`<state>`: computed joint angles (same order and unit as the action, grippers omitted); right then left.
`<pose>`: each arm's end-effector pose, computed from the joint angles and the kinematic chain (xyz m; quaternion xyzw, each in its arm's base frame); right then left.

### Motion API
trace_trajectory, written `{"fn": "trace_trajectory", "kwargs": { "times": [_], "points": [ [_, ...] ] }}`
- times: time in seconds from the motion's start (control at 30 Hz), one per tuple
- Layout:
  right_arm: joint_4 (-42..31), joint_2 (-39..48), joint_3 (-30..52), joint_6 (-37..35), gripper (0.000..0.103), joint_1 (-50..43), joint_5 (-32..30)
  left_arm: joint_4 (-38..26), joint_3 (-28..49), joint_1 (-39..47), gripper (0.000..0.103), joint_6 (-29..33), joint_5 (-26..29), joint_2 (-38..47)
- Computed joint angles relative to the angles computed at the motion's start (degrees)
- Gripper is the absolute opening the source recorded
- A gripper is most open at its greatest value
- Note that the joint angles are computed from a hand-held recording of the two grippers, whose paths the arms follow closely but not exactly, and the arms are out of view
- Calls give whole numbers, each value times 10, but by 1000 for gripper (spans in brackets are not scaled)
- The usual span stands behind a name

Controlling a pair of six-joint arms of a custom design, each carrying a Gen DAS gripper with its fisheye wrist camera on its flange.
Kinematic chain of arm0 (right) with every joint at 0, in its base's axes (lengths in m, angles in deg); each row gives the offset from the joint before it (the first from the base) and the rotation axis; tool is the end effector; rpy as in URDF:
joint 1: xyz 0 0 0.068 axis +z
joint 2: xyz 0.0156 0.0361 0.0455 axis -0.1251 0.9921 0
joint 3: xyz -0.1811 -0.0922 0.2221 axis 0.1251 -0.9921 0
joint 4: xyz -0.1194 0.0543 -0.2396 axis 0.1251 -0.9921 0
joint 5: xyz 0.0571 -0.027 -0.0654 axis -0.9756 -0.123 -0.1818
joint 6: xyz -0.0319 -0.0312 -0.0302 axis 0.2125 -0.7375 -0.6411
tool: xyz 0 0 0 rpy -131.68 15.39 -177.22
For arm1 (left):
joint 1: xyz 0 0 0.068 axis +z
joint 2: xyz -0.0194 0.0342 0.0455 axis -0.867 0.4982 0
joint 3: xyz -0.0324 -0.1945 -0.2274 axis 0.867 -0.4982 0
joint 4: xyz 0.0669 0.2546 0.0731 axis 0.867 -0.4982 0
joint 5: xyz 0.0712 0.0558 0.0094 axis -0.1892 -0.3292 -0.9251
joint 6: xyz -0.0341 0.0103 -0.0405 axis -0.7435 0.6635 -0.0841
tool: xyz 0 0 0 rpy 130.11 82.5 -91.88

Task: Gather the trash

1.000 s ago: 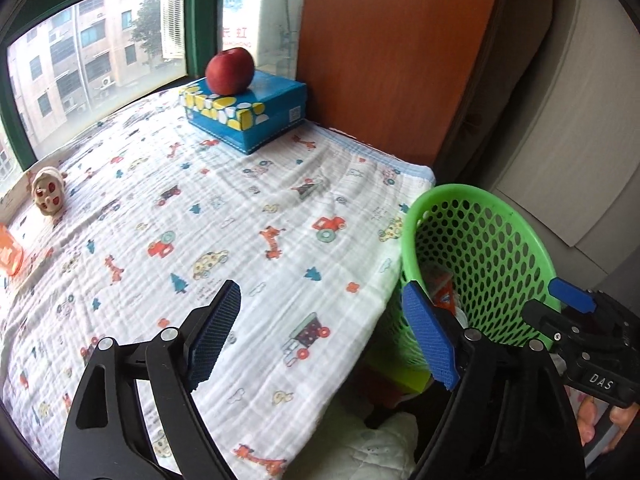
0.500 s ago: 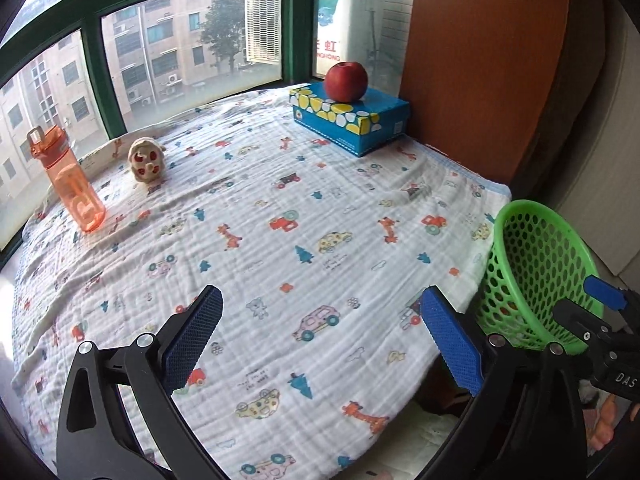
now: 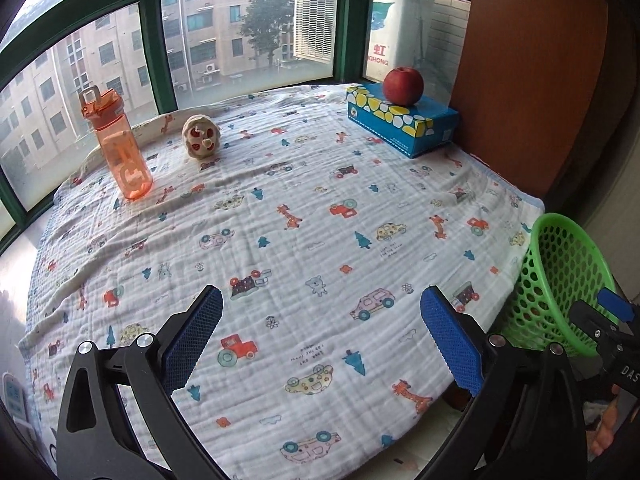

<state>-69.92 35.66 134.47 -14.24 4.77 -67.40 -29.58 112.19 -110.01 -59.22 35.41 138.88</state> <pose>0.3073 0.0763 0.2484 -0.2110 0.9071 0.1603 0.3269 0.2045 -0.2061 0.2589 -0.2389 0.8991 0.0809 0.3579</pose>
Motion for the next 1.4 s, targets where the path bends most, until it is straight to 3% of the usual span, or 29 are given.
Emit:
{"fn": "trace_trajectory", "kwargs": {
  "times": [0.47, 0.87, 1.4],
  "points": [
    [0, -6, -5, -3, 90, 11, 7, -21, -14, -9, 98, -30, 5, -10],
    [0, -17, -9, -4, 91, 24, 10, -100, 20, -28, 98, -79, -27, 6],
    [-5, -25, -9, -4, 91, 28, 10, -134, 43, -37, 98, -101, -38, 25]
  ]
}}
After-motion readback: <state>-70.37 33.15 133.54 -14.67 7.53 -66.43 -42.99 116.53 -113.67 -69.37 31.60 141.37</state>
